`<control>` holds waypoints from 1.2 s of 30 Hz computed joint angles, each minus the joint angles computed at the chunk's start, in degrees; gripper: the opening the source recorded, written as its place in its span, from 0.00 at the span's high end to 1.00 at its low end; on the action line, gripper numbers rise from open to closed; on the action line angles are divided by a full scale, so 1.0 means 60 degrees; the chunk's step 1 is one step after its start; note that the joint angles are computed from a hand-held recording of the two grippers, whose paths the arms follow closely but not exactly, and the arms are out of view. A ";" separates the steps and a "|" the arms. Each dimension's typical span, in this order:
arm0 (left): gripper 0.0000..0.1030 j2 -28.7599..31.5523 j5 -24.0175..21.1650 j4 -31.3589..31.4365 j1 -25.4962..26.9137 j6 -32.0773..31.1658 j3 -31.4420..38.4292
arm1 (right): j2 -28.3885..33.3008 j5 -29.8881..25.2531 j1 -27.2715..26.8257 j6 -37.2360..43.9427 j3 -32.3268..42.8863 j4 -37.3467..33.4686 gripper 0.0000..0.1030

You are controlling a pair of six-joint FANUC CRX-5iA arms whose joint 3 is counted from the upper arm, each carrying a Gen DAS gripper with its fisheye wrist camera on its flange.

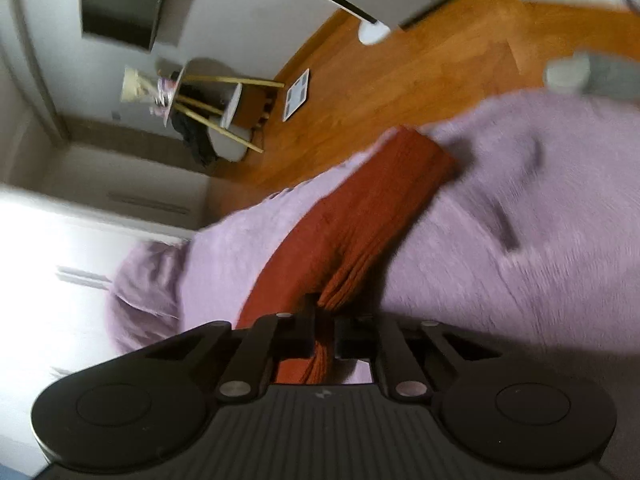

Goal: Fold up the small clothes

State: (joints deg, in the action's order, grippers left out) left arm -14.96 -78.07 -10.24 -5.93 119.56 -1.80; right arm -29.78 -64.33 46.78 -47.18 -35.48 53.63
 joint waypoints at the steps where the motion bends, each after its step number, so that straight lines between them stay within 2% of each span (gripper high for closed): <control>1: 0.00 -0.0126 0.0166 0.0161 0.0152 -0.0065 -0.0170 | 0.0433 -0.0270 0.0058 0.0749 0.0487 0.0041 0.94; 2: 0.00 -0.0214 0.0272 0.0284 0.0280 -0.0113 -0.0291 | 0.0812 -0.0493 0.0235 0.1379 0.0903 0.0271 0.94; 4: 0.00 -0.0353 0.0458 0.0585 0.0546 -0.0294 -0.0509 | 0.1260 0.0353 0.0291 0.2255 0.1438 0.0941 0.94; 5: 0.00 -0.0379 0.0488 0.0672 0.0630 -0.0381 -0.0547 | 0.1461 0.0992 0.0305 0.2707 0.1671 0.1194 0.94; 8: 0.00 -0.0476 0.0601 0.0905 0.0804 -0.0281 -0.0563 | 0.2144 0.3984 0.0312 0.4696 0.2383 0.1456 0.93; 9: 0.00 -0.0647 0.0897 0.1191 0.0989 -0.0338 -0.0732 | 0.2410 0.5033 0.0389 0.5870 0.2720 0.0879 0.92; 10: 0.00 -0.0828 0.1258 0.1566 0.1175 -0.0479 -0.0916 | 0.2652 0.5593 0.0557 0.7064 0.3087 0.0019 0.89; 11: 0.00 -0.0970 0.1633 0.2000 0.1394 -0.0758 -0.1085 | 0.2923 0.5837 0.0777 0.8181 0.3485 -0.0827 0.72; 12: 0.00 -0.1033 0.1917 0.2323 0.1541 -0.1020 -0.1178 | 0.3156 0.5926 0.0978 0.8804 0.3709 -0.1234 0.60; 13: 0.00 -0.1055 0.2233 0.2673 0.1694 -0.1355 -0.1264 | 0.3315 0.5866 0.1113 0.8927 0.3784 -0.1228 0.37; 14: 0.00 -0.1034 0.2594 0.3114 0.1872 -0.1790 -0.1373 | 0.3419 0.5706 0.1236 0.8731 0.3720 -0.0921 0.32; 16: 0.00 -0.0786 0.3007 0.3616 0.2002 -0.2185 -0.1350 | 0.3565 0.5327 0.1441 0.8169 0.3584 -0.0633 0.32; 20: 0.00 0.0225 0.3584 0.4628 0.2222 -0.3171 -0.1069 | 0.3387 0.5223 0.1553 0.7134 0.3104 -0.1534 0.32; 21: 0.00 0.0406 0.3667 0.4851 0.2258 -0.3389 -0.1046 | 0.3261 0.5212 0.1537 0.7057 0.2948 -0.1883 0.34; 22: 0.00 0.0583 0.3843 0.5153 0.2303 -0.3640 -0.1071 | 0.3236 0.5092 0.1601 0.6916 0.2881 -0.2057 0.42; 24: 0.01 0.0798 0.4319 0.6184 0.2475 -0.4483 -0.1408 | 0.3234 0.5008 0.1581 0.6724 0.2650 -0.2156 0.45; 25: 0.04 0.0946 0.4508 0.6536 0.2517 -0.4702 -0.1505 | 0.3195 0.5143 0.1498 0.6687 0.2473 -0.2208 0.45; 27: 0.26 0.1397 0.4687 0.6888 0.2570 -0.4699 -0.1399 | 0.3039 0.5202 0.1520 0.6473 0.2168 -0.2312 0.46; 30: 0.37 0.1979 0.4499 0.7592 0.2688 -0.4816 -0.1277 | 0.2891 0.5280 0.1552 0.6148 0.1866 -0.2417 0.46; 34: 0.41 0.2383 0.4654 0.7997 0.2725 -0.5195 -0.1212 | 0.2968 0.5369 0.1539 0.6103 0.1856 -0.2513 0.46; 36: 0.41 0.2575 0.4609 0.7741 0.2697 -0.5077 -0.0960 | 0.2935 0.5423 0.1540 0.6016 0.1812 -0.2473 0.46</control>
